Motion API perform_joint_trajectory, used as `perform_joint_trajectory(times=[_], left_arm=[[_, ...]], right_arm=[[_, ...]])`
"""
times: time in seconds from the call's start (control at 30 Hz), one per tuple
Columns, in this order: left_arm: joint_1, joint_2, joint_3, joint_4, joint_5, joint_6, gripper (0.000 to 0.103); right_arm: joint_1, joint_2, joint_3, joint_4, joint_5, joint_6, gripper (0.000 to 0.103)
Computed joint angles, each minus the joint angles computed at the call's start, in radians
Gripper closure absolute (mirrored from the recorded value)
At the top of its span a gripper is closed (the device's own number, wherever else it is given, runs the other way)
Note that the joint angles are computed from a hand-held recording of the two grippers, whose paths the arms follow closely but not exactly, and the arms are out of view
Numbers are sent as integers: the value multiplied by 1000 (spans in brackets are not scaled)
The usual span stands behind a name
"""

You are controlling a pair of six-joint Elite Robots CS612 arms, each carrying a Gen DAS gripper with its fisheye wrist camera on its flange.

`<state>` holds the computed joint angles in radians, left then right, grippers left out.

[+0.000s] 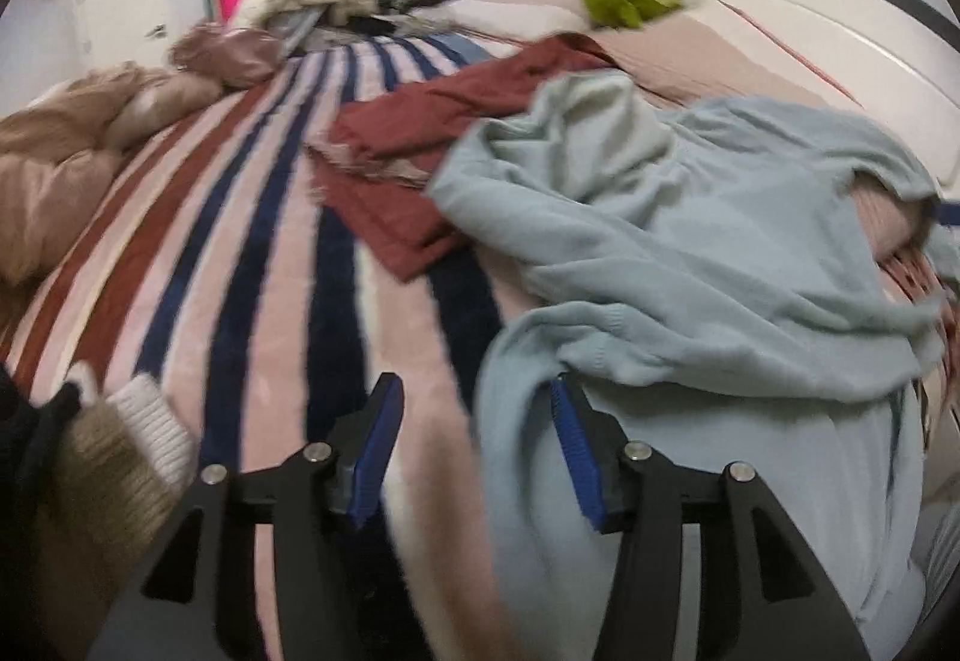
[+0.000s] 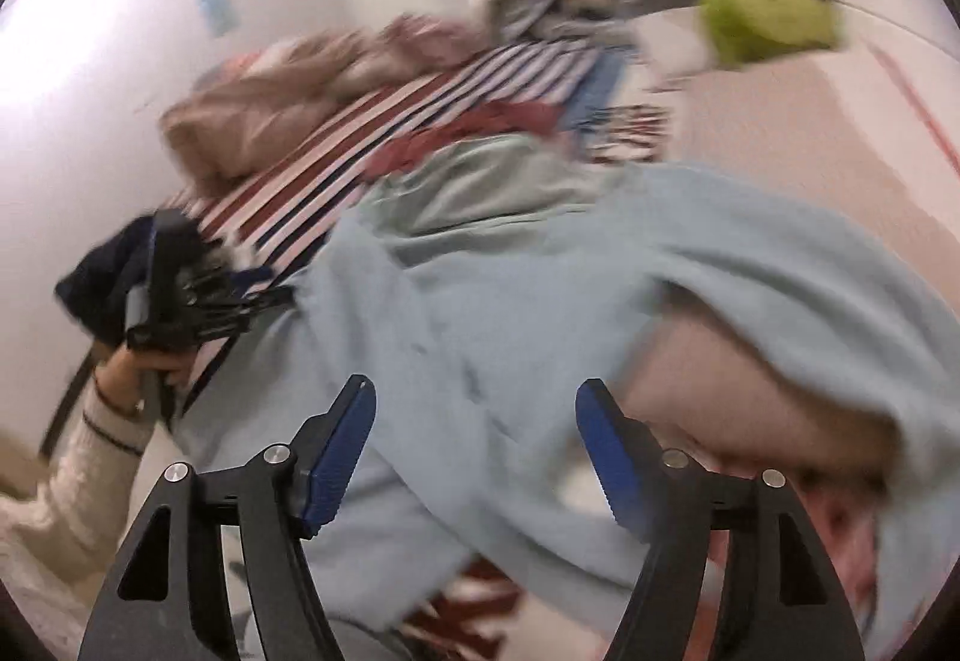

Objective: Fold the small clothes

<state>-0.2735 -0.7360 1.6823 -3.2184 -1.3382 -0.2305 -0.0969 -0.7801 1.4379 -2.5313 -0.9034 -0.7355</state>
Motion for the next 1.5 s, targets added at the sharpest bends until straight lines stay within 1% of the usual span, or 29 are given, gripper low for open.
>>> perform_joint_trajectory(times=[0.07, 0.13, 0.2, 0.23, 0.27, 0.3, 0.4, 0.47, 0.53, 0.57, 0.6, 0.63, 0.7, 0.73, 0.8, 0.83, 0.9, 0.97, 1.0, 1.03, 1.07, 1.13, 1.2, 1.23, 1.27, 1.33, 1.43, 1.47, 1.5], left_arm=[[-1, 6, -24, 53, -20, 42, 56], [-15, 20, -54, 114, 38, 97, 55], [-23, 34, -75, 131, 88, 109, 57], [-21, 39, -82, 127, 86, 97, 71], [-15, 39, -83, 114, 74, 68, 86], [-11, 37, -80, 100, 76, 33, 99], [2, 28, -52, 9, 95, -48, 99], [8, 24, -46, 8, 121, -90, 99], [17, 28, -50, 30, 121, -137, 95], [23, 32, -56, 57, 113, -166, 92], [26, 37, -62, 84, 111, -193, 77], [30, 42, -67, 113, 111, -224, 66], [34, 42, -54, 89, 91, -228, 63], [32, 36, -44, 73, 92, -218, 63], [22, 16, -10, 15, 111, -182, 61], [15, 1, 15, -26, 119, -161, 57], [6, -26, 56, -95, 108, -142, 47], [-1, -47, 90, -148, 65, -120, 45], [-5, -52, 100, -165, 44, -111, 45], [-9, -55, 105, -179, 12, -102, 45], [-11, -55, 106, -187, -9, -99, 45], [-23, -52, 106, -206, -40, -100, 45], [-33, -47, 104, -210, -52, -108, 45], [-38, -47, 104, -207, -61, -113, 45], [-40, -48, 108, -210, -69, -114, 45], [-50, -54, 122, -215, -79, -106, 45], [-62, -63, 143, -225, -91, -107, 45], [-62, -63, 144, -226, -108, -109, 45], [-63, -62, 145, -229, -128, -108, 45]], right_arm=[[34, 37, -68, 103, -76, -77, 36], [84, 95, -155, 219, -222, -135, 39], [111, 127, -180, 227, -313, -159, 57], [118, 139, -189, 224, -332, -167, 67], [118, 142, -189, 209, -319, -166, 75], [115, 141, -188, 199, -296, -156, 101], [99, 113, -165, 171, -184, -125, 101], [95, 97, -152, 163, -146, -132, 101], [90, 93, -162, 231, -82, -137, 101], [86, 103, -182, 285, -50, -132, 101], [83, 105, -182, 303, -41, -124, 100], [82, 112, -191, 328, -47, -107, 99], [84, 120, -196, 299, -113, -62, 89], [80, 111, -172, 223, -157, -47, 77], [61, 90, -131, 146, -153, -54, 64], [46, 69, -100, 119, -139, -70, 58], [21, 28, -40, 84, -135, -122, 56], [11, -2, 2, 88, -150, -197, 48], [10, -15, 23, 91, -174, -231, 44], [10, -21, 41, 84, -201, -249, 36], [13, -22, 57, 69, -230, -256, 33], [27, -9, 91, -20, -317, -237, 35], [38, 10, 118, -141, -381, -214, 52], [38, 14, 121, -163, -364, -176, 69], [33, 13, 118, -155, -337, -141, 100], [27, -6, 120, -135, -296, -120, 100], [27, -35, 143, -163, -291, -149, 101], [26, -38, 136, -128, -274, -145, 101], [20, -53, 133, -58, -227, -139, 101]])
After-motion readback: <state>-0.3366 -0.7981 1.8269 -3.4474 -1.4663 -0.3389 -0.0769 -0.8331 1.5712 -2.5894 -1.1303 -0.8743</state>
